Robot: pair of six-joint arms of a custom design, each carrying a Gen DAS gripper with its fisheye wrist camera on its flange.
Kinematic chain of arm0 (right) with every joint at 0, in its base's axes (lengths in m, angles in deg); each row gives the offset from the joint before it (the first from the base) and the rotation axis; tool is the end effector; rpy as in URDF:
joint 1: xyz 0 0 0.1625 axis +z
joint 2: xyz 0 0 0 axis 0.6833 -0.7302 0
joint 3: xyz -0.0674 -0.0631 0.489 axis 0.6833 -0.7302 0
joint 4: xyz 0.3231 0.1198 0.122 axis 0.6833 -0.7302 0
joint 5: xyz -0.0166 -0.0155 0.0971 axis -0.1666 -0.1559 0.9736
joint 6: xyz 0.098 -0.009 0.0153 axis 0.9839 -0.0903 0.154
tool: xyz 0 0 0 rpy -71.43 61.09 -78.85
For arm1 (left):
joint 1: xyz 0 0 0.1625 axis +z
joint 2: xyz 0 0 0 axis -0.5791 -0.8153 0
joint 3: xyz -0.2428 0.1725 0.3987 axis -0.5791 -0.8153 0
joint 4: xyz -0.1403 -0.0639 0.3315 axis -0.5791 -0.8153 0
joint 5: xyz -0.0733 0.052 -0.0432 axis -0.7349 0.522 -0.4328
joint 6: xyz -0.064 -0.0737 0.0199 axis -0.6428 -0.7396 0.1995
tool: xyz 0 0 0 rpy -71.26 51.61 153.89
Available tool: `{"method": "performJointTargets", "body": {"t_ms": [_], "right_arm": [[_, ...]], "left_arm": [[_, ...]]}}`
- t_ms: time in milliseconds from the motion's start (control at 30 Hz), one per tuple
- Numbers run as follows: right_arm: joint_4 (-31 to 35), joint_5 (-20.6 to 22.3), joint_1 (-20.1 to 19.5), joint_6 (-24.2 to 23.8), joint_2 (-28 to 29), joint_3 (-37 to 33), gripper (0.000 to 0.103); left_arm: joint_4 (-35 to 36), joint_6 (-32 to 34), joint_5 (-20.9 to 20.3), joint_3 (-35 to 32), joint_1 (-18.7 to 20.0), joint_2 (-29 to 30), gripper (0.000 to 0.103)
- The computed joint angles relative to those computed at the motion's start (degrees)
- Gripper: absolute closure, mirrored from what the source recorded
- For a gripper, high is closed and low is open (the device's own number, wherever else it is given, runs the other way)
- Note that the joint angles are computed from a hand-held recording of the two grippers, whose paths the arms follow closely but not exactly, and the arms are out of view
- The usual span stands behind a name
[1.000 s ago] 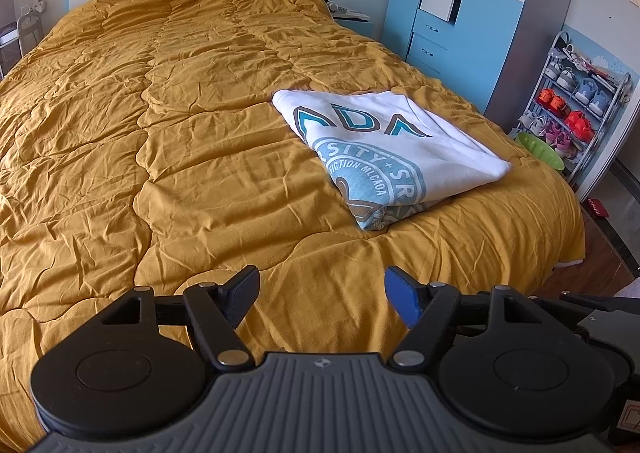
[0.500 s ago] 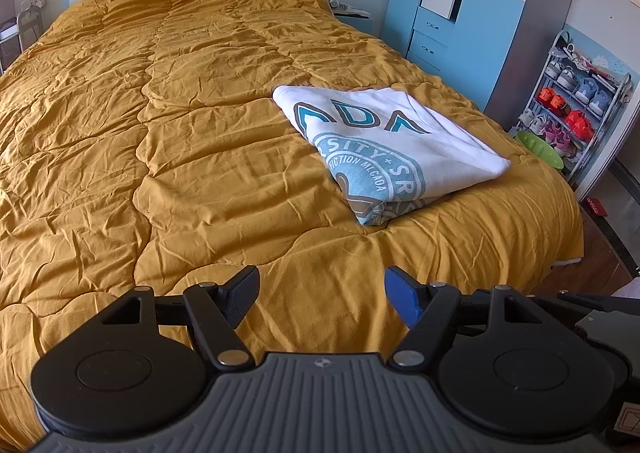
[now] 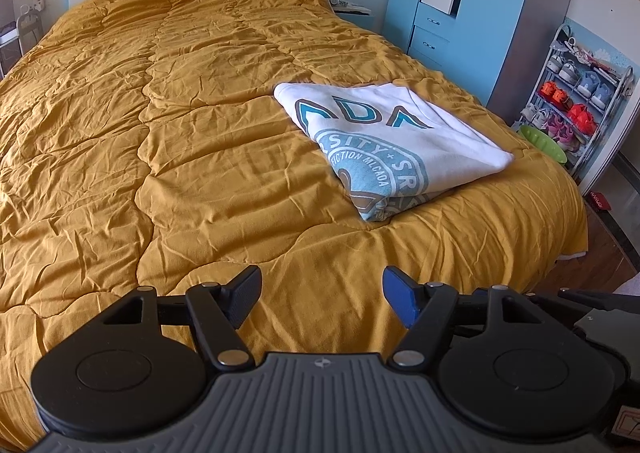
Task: Fold small clothes
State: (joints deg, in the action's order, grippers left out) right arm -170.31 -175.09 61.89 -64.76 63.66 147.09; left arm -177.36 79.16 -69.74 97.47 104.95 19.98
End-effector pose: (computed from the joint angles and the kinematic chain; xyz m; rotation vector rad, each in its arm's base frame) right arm 0.2740 -0.7689 0.0296 0.2545 -2.3099 0.7788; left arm -0.1049 -0.8190 0.2010 0.5615 2.4269 -0.7922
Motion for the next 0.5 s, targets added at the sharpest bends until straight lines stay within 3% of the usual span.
{"method": "performJointTargets", "body": {"t_ms": [500], "right_arm": [[0.18, 0.9, -0.18, 0.07, -0.27, 0.31, 0.064]], "left_arm": [[2.7, -1.53, -0.34, -0.93, 0.06, 0.07, 0.022]]}}
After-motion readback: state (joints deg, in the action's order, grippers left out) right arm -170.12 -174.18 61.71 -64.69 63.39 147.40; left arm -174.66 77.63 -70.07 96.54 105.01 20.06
